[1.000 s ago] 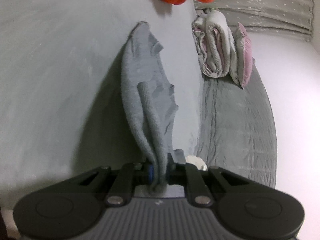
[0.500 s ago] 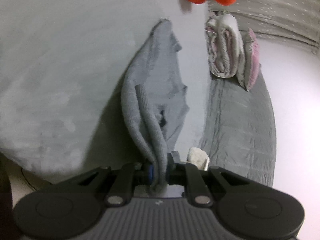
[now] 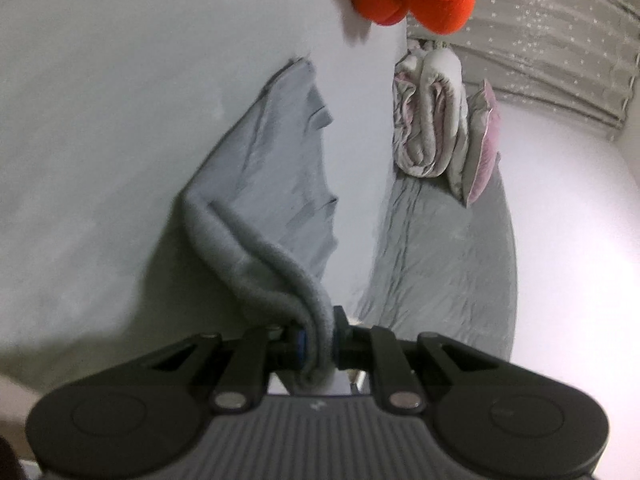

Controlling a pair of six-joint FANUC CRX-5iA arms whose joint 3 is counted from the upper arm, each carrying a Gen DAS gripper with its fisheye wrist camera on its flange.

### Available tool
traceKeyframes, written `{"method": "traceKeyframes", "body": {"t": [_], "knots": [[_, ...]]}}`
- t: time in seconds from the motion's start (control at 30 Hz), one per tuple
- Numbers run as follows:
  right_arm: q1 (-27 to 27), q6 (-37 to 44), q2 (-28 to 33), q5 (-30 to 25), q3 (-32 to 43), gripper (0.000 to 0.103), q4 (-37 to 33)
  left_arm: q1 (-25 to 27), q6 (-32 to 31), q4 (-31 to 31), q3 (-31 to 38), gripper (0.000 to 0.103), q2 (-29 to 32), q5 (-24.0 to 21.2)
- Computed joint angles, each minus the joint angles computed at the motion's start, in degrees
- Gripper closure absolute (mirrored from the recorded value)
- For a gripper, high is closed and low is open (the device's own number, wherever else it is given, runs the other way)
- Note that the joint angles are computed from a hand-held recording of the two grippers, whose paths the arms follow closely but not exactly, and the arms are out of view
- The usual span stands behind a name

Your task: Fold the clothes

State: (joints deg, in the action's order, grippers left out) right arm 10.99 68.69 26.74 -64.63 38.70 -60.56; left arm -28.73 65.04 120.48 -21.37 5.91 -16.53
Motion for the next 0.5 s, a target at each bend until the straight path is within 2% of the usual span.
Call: {"method": "traceKeyframes", "body": {"t": [0.23, 0.4, 0.5], "knots": [[0.41, -4.53, 6.91, 2.74, 8.71, 0.085, 2.13, 3.51, 2.46, -0.83, 7.69, 0.091, 7.66, -0.95], [1.59, -9.72, 12.68, 2.8, 16.24, 0.085, 6.8, 7.28, 11.33, -10.87, 12.27, 0.091, 13.03, -2.49], [2.32, -12.22, 15.48, 1.95, 19.8, 0.084, 9.95, 8.28, 12.35, -12.56, 13.64, 0.088, 15.14, -3.08]]}}
